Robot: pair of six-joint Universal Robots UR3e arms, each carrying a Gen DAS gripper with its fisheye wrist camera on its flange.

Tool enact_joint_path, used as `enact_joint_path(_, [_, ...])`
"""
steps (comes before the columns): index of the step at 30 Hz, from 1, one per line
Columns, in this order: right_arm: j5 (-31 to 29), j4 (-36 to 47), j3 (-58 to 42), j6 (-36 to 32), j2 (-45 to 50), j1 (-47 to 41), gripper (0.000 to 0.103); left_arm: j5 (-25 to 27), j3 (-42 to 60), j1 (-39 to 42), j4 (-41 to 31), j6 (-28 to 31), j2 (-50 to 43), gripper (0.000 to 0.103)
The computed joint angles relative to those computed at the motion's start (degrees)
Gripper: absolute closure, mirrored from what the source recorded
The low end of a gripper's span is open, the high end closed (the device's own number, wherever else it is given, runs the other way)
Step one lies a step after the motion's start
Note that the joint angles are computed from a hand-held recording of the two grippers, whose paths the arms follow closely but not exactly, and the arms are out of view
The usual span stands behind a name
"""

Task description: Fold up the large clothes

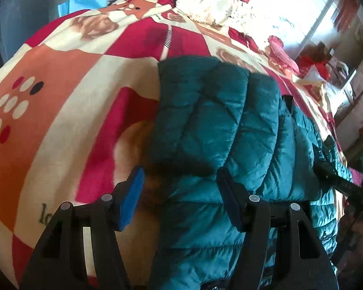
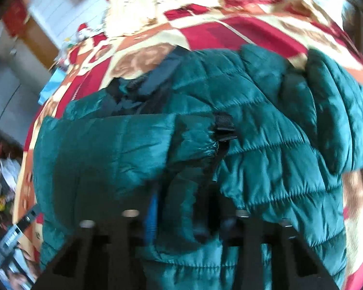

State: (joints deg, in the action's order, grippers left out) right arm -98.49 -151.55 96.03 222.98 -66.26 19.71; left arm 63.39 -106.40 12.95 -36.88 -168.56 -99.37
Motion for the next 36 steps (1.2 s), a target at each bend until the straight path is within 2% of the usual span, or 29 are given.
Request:
enact_joint_path(4, [-10.18, 3.77, -3.83, -4.04, -1.49, 4.24, 0.084, -0.8, -0.74, 2.73, 0.46, -0.13, 2.45, 0.041])
enact_joint_path(9, [-21.21, 9.08, -6.34, -5.09, -4.03, 5.09, 0.088, -1.61, -0.09, 3.84, -0.22, -0.7, 2.55, 0.041])
enact_joint_path(13, [-24.85, 11.6, -8.96, -5.53, -2.11, 2.87, 0.09, -0.78, -0.03, 2.58, -0.82, 0.57, 2.31, 0.041])
enact_joint_path(17, [-31.91, 14.02, -12.14, -5.55, 0.46, 2.79, 0.091, 0.35, -0.94, 1.91, -0.65, 2.77, 2.49, 0.041])
enact_joint_path(20, [-32.33, 13.68, -10.59, -4.79, -0.71, 1.2, 0.091, 2.12, -0.91, 0.89, 0.61, 3.42, 1.42, 0.041])
enact_joint_path(26, [-27.76, 11.15, -5.77, -3.38, -4.9, -2.38, 0.092, 5.7, -1.19, -3.34, 3.49, 3.32, -0.52, 0.041])
enact_joint_path(29, [-26.95, 10.5, -5.07, -4.02, -7.18, -2.06, 0.092, 11.8, 0.75, -8.28, 7.09, 1.65, -3.83, 0.041])
enact_joint_path(32, [-27.36, 11.33, -5.82, -4.81, -9.27, -0.79, 0.092, 21.36, 5.96, -14.55, 10.55, -0.55, -9.54, 0.041])
enact_joint_path(34, [-27.76, 11.9, -6.81, -5.11, -10.13, -0.13, 0.092, 25.91, 11.93, -17.37, 9.55, -2.67, -14.0, 0.041])
enact_joint_path(36, [-27.86, 12.39, -7.93, -5.5, -10.92, 0.24, 0.092, 24.38, 15.77, -16.89, 7.89, -4.32, -16.2, 0.041])
